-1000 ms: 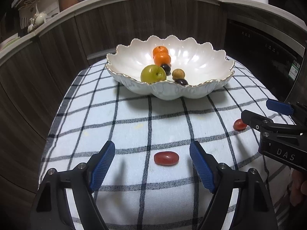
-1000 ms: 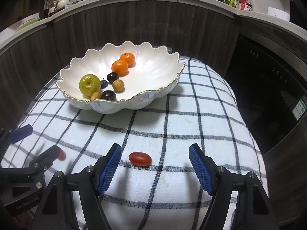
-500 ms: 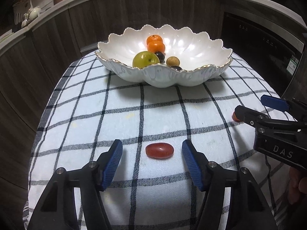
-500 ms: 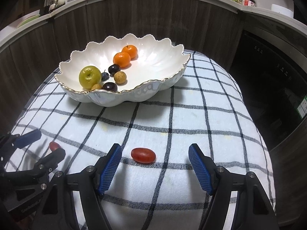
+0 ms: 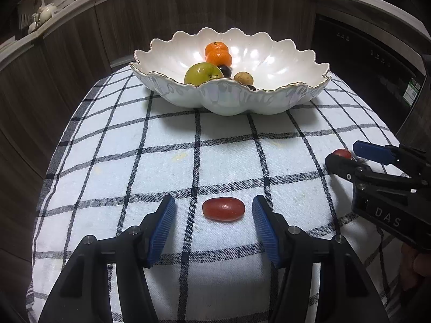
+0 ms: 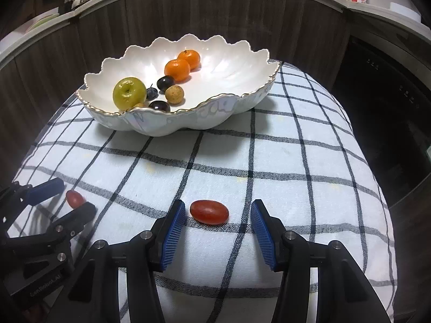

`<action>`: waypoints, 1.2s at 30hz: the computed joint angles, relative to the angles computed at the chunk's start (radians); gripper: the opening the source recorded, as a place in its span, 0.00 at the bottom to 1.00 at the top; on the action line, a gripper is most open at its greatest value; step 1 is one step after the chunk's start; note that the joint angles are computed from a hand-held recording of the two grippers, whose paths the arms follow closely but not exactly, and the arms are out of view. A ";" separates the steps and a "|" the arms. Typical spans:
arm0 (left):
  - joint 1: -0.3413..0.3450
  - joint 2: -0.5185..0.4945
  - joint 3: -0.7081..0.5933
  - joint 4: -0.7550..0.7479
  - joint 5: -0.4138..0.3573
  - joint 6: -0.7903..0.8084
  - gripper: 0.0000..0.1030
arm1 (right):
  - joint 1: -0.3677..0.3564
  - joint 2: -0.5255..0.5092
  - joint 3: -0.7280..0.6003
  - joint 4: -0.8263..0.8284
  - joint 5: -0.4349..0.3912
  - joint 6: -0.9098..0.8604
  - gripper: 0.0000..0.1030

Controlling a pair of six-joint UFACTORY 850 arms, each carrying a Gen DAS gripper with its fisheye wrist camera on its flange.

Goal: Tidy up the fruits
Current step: 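Grasp one red grape tomato with the left tool while the right tool grasps the other, then carry the tomato with the left tool while the right tool carries its tomato over the bowl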

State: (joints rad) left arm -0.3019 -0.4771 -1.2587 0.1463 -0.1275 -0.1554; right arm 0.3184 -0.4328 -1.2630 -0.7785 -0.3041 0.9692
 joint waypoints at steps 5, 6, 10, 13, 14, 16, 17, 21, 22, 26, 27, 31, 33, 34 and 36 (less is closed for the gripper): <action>0.004 -0.001 0.000 -0.127 0.005 0.123 0.54 | -0.001 -0.007 -0.005 0.055 0.006 -0.063 0.39; 0.004 -0.001 0.000 -0.164 0.006 0.162 0.53 | -0.001 -0.006 -0.004 0.062 0.011 -0.070 0.38; 0.004 0.001 0.003 -0.224 0.010 0.226 0.50 | -0.001 -0.006 -0.003 0.058 0.016 -0.070 0.36; 0.004 0.001 0.001 -0.254 0.008 0.258 0.47 | 0.001 -0.007 -0.003 0.061 0.021 -0.080 0.31; 0.004 0.000 0.001 -0.263 0.007 0.267 0.46 | 0.002 -0.007 -0.002 0.056 0.021 -0.076 0.30; 0.003 0.001 0.001 -0.286 0.005 0.290 0.42 | 0.000 -0.005 0.000 0.064 0.026 -0.082 0.30; 0.003 0.001 0.001 -0.314 0.003 0.320 0.38 | -0.002 -0.005 0.001 0.076 0.030 -0.092 0.30; 0.003 0.003 0.001 -0.342 0.001 0.353 0.30 | -0.005 -0.004 0.002 0.098 0.034 -0.108 0.30; 0.004 0.003 0.001 -0.353 0.000 0.362 0.30 | -0.005 -0.002 0.003 0.097 0.035 -0.106 0.30; 0.005 0.007 0.002 -0.345 -0.001 0.353 0.29 | -0.005 0.001 0.006 0.083 0.037 -0.092 0.30; 0.004 0.008 0.004 -0.337 -0.001 0.345 0.29 | -0.005 0.002 0.006 0.081 0.038 -0.091 0.30; 0.005 0.014 0.009 -0.325 0.006 0.333 0.29 | -0.005 0.007 0.008 0.073 0.039 -0.082 0.30; 0.004 0.017 0.011 -0.308 0.010 0.317 0.29 | -0.004 0.011 0.009 0.063 0.040 -0.073 0.30; 0.004 0.020 0.012 -0.302 0.011 0.311 0.29 | -0.004 0.014 0.011 0.059 0.042 -0.068 0.30; 0.005 0.024 0.014 -0.291 0.014 0.300 0.29 | -0.003 0.019 0.013 0.046 0.043 -0.055 0.30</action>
State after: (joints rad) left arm -0.2972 -0.4531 -1.2448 -0.1449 -0.1135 0.1442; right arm 0.3156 -0.4139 -1.2500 -0.7322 -0.2611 0.9140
